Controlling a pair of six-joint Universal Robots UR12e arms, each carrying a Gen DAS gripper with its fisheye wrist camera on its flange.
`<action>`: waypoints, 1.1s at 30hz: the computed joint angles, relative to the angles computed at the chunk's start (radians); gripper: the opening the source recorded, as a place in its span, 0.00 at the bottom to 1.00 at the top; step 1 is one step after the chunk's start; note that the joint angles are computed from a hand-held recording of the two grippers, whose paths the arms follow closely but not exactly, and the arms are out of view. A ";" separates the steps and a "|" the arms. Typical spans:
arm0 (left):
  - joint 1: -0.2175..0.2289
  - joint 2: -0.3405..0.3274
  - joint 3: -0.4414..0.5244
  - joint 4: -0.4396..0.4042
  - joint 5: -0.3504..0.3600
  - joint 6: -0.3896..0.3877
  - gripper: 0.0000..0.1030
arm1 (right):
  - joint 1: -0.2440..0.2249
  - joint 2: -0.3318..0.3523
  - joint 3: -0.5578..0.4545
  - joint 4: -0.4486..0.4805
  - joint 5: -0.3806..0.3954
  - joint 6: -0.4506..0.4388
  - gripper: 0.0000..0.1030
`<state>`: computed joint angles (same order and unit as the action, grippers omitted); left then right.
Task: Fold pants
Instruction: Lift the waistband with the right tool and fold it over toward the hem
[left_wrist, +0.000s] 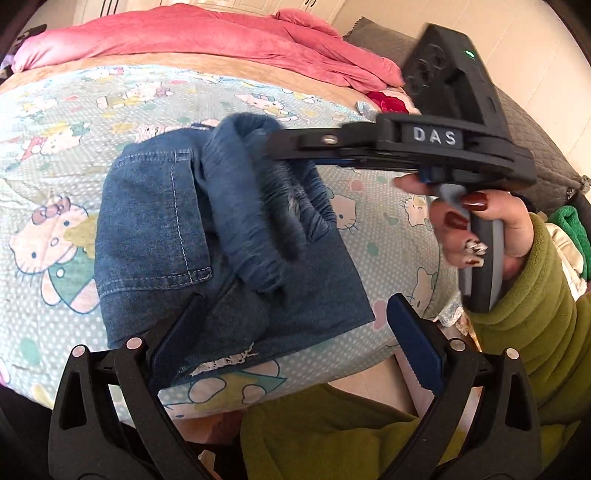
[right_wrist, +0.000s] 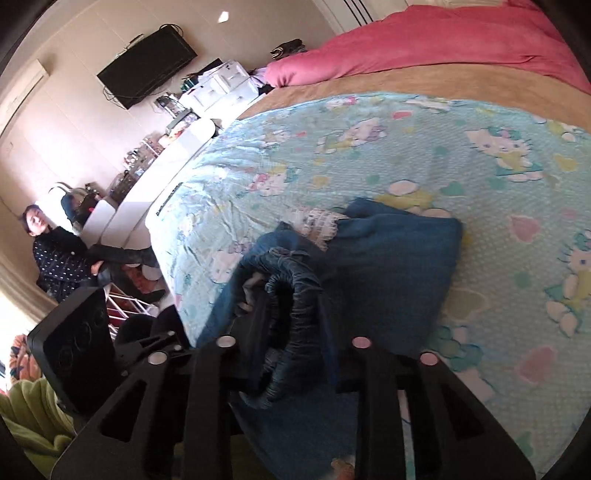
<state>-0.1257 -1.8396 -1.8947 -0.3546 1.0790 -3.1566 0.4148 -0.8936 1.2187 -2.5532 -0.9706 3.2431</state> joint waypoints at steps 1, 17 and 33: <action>0.000 0.001 -0.003 0.001 -0.002 0.003 0.89 | -0.003 -0.007 0.010 0.011 -0.031 0.000 0.23; 0.033 0.046 -0.038 0.047 0.128 -0.069 0.40 | 0.032 0.162 -0.378 0.326 -0.068 -0.207 0.43; 0.019 0.051 -0.060 -0.008 0.134 0.038 0.35 | 0.109 0.247 -0.527 0.483 -0.302 -0.357 0.09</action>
<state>-0.1066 -1.7887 -1.9543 -0.3623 1.2128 -3.1190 0.5237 -0.6468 0.6914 -2.0699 -1.2725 2.8858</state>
